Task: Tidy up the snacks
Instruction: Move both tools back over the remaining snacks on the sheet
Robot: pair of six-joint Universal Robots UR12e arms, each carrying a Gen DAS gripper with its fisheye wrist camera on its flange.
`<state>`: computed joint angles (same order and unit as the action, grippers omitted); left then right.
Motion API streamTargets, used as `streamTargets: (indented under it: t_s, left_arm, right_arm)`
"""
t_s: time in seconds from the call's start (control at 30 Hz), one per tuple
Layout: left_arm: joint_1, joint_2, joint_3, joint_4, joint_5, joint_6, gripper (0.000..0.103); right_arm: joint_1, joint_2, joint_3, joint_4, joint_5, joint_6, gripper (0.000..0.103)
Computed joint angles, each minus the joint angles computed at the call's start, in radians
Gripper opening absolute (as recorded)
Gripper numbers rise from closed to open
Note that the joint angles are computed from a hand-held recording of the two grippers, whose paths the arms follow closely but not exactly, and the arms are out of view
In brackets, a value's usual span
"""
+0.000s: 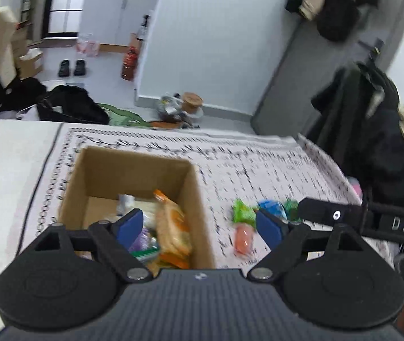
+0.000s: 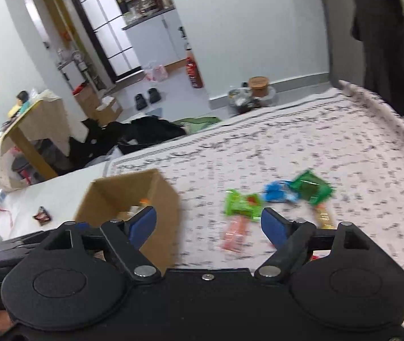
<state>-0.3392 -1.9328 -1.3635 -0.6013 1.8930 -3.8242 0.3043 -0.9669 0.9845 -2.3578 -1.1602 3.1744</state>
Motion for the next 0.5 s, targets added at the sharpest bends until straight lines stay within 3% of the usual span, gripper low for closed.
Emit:
streamTargets:
  t_s: [0.23,0.5]
  left_arm:
    - [-0.013,-0.04,0.049,0.007,-0.057,0.071,0.086]
    - [-0.018,-0.096,0.12,-0.026,-0.116,0.127,0.086]
  right_arm:
    - [-0.022,0.013,-0.015,0.034,-0.083,0.014,0.08]
    - [-0.031,0.031,-0.026,0.056,-0.115,0.028,0.08]
